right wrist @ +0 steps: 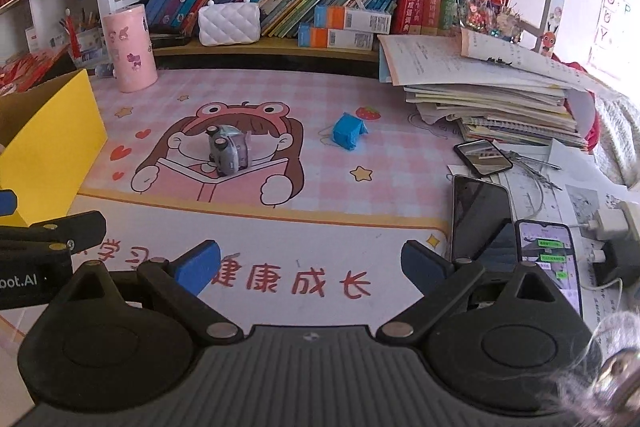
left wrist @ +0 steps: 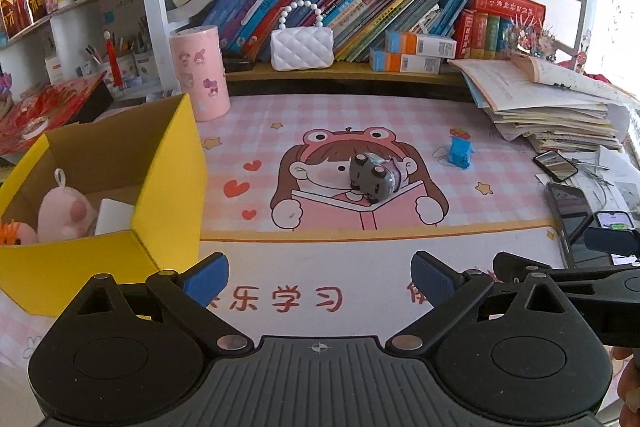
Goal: Organize objects
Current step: 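Grasp the grey toy truck with the left tool while the right grasps the blue cloth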
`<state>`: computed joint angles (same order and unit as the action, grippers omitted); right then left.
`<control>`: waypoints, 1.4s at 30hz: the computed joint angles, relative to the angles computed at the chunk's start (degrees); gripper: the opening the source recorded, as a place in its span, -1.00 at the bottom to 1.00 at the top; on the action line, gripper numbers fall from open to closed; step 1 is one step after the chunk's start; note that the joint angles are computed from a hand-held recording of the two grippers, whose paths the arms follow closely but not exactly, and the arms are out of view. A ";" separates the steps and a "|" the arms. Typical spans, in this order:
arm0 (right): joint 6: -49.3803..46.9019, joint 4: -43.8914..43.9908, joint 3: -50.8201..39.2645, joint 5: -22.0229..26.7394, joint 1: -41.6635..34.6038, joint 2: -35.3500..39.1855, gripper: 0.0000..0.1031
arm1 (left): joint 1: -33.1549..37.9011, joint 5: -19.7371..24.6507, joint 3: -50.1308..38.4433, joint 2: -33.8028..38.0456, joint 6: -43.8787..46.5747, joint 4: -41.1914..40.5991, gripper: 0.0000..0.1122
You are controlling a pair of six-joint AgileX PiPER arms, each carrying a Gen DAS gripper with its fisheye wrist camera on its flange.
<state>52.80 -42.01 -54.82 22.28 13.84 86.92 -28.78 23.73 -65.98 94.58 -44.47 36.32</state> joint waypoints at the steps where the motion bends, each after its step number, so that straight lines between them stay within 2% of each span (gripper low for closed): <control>1: -1.64 1.26 -0.13 -0.67 -0.75 0.31 0.88 | -0.42 0.53 -0.65 0.56 -0.79 0.63 0.77; 8: -14.06 11.24 -1.74 -4.83 -5.62 2.78 0.84 | -2.52 2.30 -4.72 4.27 -5.39 5.52 0.75; 12: -20.45 16.26 -3.98 -6.09 -7.93 5.14 0.76 | -3.48 2.74 -7.79 7.09 -7.45 8.77 0.74; 22: -34.65 25.54 -14.42 -7.73 -12.41 15.01 0.60 | -2.67 4.29 -21.83 18.29 -4.32 5.62 0.68; 27: -48.35 37.17 -22.63 -8.33 -14.81 21.92 0.51 | -1.83 5.42 -30.24 25.04 0.40 1.02 0.56; 32: -58.08 47.08 -32.76 -4.10 -16.91 29.11 0.36 | -1.35 8.65 -40.55 32.43 5.41 -3.72 0.51; 37: -59.21 49.77 -42.27 1.21 -18.06 35.60 0.35 | -0.59 12.11 -50.96 39.12 13.64 -10.67 0.51; 42: -57.07 48.99 -48.36 3.15 -18.40 40.17 0.37 | -0.19 19.39 -64.43 47.24 19.74 -15.37 0.47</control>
